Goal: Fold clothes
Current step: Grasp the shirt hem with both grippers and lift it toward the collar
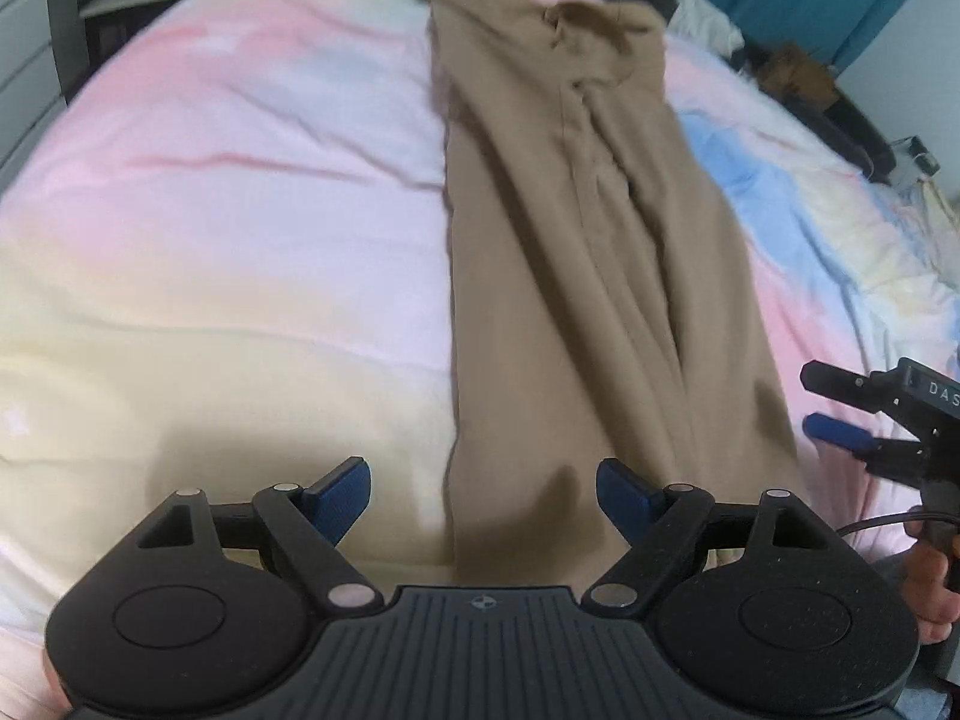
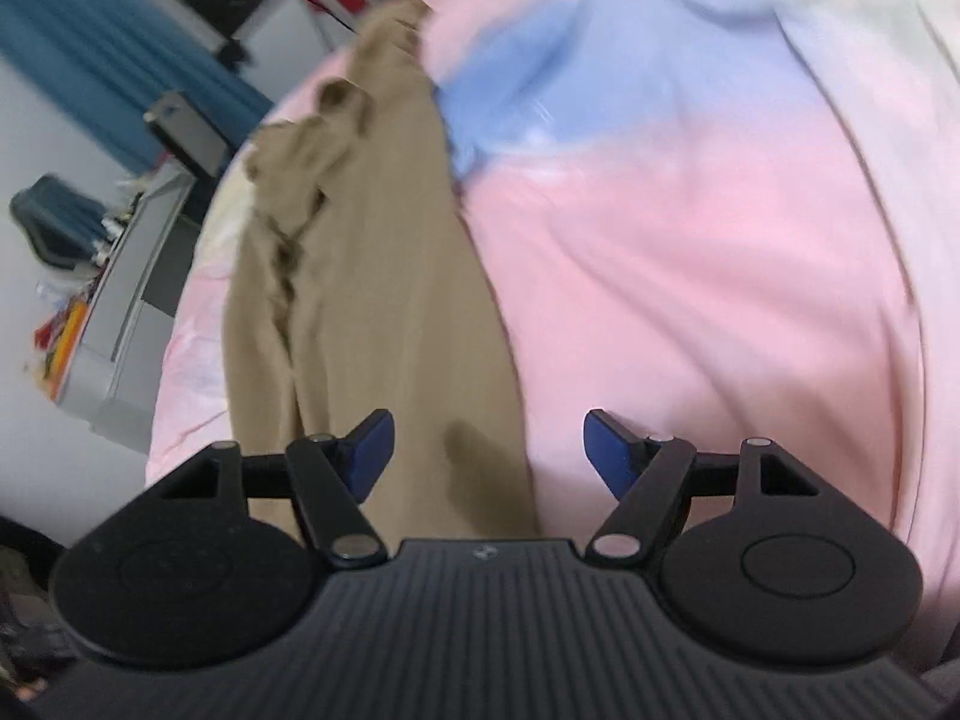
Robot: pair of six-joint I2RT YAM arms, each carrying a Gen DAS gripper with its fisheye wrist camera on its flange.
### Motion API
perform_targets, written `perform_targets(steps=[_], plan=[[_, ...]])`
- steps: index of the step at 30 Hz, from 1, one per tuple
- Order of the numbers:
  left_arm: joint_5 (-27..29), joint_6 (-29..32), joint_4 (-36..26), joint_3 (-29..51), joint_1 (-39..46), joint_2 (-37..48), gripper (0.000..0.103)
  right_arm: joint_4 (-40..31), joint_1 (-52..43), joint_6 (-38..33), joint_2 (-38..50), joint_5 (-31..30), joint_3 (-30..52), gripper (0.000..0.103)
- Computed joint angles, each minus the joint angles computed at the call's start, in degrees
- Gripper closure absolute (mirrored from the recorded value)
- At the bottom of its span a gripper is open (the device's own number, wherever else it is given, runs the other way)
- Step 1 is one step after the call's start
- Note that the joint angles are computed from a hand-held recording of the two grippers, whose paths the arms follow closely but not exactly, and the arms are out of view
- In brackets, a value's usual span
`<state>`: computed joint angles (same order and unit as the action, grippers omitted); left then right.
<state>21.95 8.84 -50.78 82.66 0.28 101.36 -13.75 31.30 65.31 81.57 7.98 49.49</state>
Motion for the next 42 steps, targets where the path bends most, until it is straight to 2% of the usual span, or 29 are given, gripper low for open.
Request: perform_targets(steps=[5, 9, 11, 14, 16, 17, 18, 21, 28, 30, 33, 36, 38, 40, 42], plan=[[5.4, 1.0, -3.6, 2.2, 0.5, 3.3, 0.019, 2.0, -0.3, 0.3, 3.0, -3.5, 0.2, 0.031], [13.2, 4.0, -9.9, 5.2, 1.2, 7.4, 0.019, 4.3, 0.3, 1.8, 3.2, -8.4, -1.0, 0.031], [13.1, 4.9, -10.1, 5.0, 0.9, 7.7, 0.022, 4.5, 1.0, 1.5, 2.1, -11.5, -2.1, 0.031], [10.8, 5.6, -7.9, 3.4, -0.2, 6.5, 0.045, -0.6, 4.1, -4.0, 4.0, -11.1, 2.3, 0.032], [11.2, 6.1, -6.7, 1.6, 0.5, 5.1, 0.075, -6.7, 6.9, -8.8, 6.9, -8.6, 7.7, 0.044], [11.8, 6.0, -6.3, 1.0, 1.0, 4.6, 0.083, -9.9, 8.3, -10.7, 8.2, -6.6, 10.3, 0.06], [12.8, 5.7, -5.8, 0.9, 1.7, 4.4, 0.096, -13.5, 9.9, -13.0, 9.7, -3.8, 13.2, 0.078], [15.9, 5.1, -4.2, 0.2, 3.7, 3.0, 0.097, -16.2, 12.8, -16.8, 9.6, 1.5, 15.5, 0.088], [30.7, 4.2, 3.9, -7.1, 10.8, -9.0, 0.098, -10.9, 15.0, -15.9, -6.0, 10.9, 9.1, 0.09], [34.1, 2.0, 7.2, -8.9, 12.3, -12.8, 0.098, -8.9, 15.3, -17.6, -10.7, 12.5, 7.2, 0.09], [38.0, 0.2, 8.4, -10.2, 14.7, -17.6, 0.099, -7.8, 16.1, -20.9, -16.0, 14.9, 6.0, 0.09], [42.1, 4.5, 1.8, -9.6, 18.6, -21.5, 0.099, -8.1, 17.3, -22.2, -19.6, 15.7, 5.7, 0.09], [45.4, 11.0, -7.1, -7.9, 22.4, -23.8, 0.099, -9.6, 21.4, -22.1, -21.6, 18.9, 5.8, 0.09], [48.3, 18.5, -15.5, -6.9, 25.9, -26.1, 0.099, -11.8, 26.8, -20.4, -24.7, 23.3, 5.2, 0.09], [51.3, 29.7, -27.1, -4.7, 29.6, -26.7, 0.098, -13.1, 31.3, -18.6, -27.5, 27.4, 4.3, 0.09]])
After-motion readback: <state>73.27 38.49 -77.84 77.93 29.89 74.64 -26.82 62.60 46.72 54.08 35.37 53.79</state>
